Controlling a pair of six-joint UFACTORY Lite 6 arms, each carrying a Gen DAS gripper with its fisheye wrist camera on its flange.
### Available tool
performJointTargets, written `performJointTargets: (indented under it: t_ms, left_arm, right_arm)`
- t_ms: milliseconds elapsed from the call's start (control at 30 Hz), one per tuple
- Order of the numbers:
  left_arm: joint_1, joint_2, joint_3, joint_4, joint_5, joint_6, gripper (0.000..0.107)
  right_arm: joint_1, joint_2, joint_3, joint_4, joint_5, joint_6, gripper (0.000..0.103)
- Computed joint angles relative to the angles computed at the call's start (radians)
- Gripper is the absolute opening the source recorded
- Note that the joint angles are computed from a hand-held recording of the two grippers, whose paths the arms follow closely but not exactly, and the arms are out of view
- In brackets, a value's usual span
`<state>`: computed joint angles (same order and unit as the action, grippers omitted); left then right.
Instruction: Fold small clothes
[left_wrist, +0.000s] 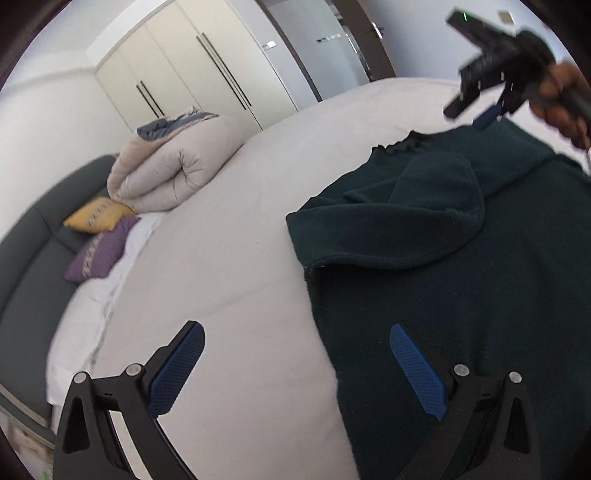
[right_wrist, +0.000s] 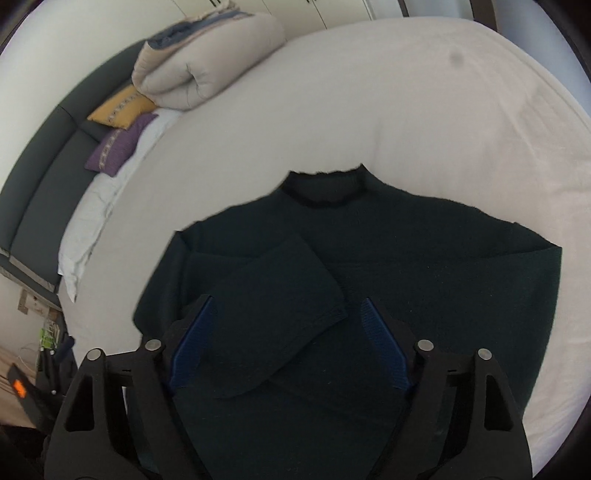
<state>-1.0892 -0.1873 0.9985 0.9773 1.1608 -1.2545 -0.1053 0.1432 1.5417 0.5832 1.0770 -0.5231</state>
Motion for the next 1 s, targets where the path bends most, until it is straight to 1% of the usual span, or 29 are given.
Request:
performJointTargets:
  t_ms: [33, 67, 100, 167, 200, 267, 300, 333, 367, 400, 500, 533, 567, 633, 700, 767, 833, 933, 1000]
  left_arm:
    - [-0.004, -0.027, -0.015, -0.020, -0.042, -0.024, 0.103]
    - [-0.001, -0.042, -0.022, -0.035, -0.081, -0.041, 0.103]
    - [0.009, -0.027, -0.009, -0.043, -0.115, -0.054, 0.103]
    - [0.005, -0.013, 0.004, -0.060, -0.152, -0.081, 0.103]
    - [0.007, -0.006, 0.006, -0.064, -0.182, -0.093, 0.103]
    - [0.009, 0.028, 0.015, -0.073, -0.238, -0.118, 0.103]
    - [0.009, 0.046, 0.018, -0.078, -0.256, -0.125, 0.103]
    - [0.005, 0.061, 0.019, -0.077, -0.262, -0.134, 0.103]
    - [-0.002, 0.071, 0.016, -0.070, -0.263, -0.151, 0.103]
    - [-0.002, 0.080, 0.008, -0.064, -0.269, -0.171, 0.103]
    - [0.020, 0.054, -0.046, -0.060, -0.302, -0.225, 0.103]
    - [0.036, 0.048, -0.064, -0.059, -0.311, -0.242, 0.103]
    - [0.054, 0.048, -0.079, -0.066, -0.322, -0.250, 0.103]
    - [0.098, 0.039, -0.113, -0.105, -0.377, -0.254, 0.102]
    - [0.129, 0.019, -0.149, -0.128, -0.420, -0.273, 0.102]
    - [0.140, 0.000, -0.170, -0.134, -0.429, -0.295, 0.102]
    - [0.145, -0.016, -0.189, -0.135, -0.438, -0.313, 0.102]
    - [0.168, -0.018, -0.206, -0.160, -0.474, -0.310, 0.102]
    - [0.166, -0.024, -0.211, -0.165, -0.475, -0.316, 0.102]
  right_arm:
    - [0.021, 0.035, 0.002, -0.023, -0.033, 0.007, 0.077]
    - [0.037, 0.075, 0.022, -0.028, -0.041, 0.008, 0.077]
    - [0.063, 0.108, 0.043, -0.048, -0.062, 0.026, 0.077]
    - [0.134, 0.188, 0.112, -0.129, -0.107, 0.081, 0.077]
    - [0.165, 0.228, 0.148, -0.175, -0.110, 0.107, 0.077]
    - [0.235, 0.331, 0.236, -0.276, -0.098, 0.166, 0.060]
    - [0.270, 0.376, 0.277, -0.330, -0.082, 0.184, 0.040]
    - [0.304, 0.396, 0.291, -0.386, -0.101, 0.214, 0.034]
    - [0.325, 0.409, 0.305, -0.407, -0.118, 0.232, 0.030]
    - [0.333, 0.410, 0.310, -0.404, -0.120, 0.239, 0.016]
    - [0.365, 0.344, 0.270, -0.428, -0.170, 0.276, 0.012]
    - [0.369, 0.281, 0.227, -0.416, -0.178, 0.271, 0.012]
    - [0.372, 0.244, 0.216, -0.397, -0.185, 0.271, 0.012]
    - [0.350, 0.157, 0.192, -0.303, -0.184, 0.243, 0.012]
    - [0.298, 0.077, 0.154, -0.187, -0.194, 0.199, 0.012]
    - [0.225, 0.015, 0.086, -0.106, -0.227, 0.179, 0.012]
    - [0.128, -0.010, 0.017, -0.023, -0.245, 0.134, 0.012]
    - [-0.009, -0.001, -0.129, 0.073, -0.341, 0.074, 0.012]
    - [-0.095, -0.015, -0.253, 0.261, -0.429, -0.082, 0.012]
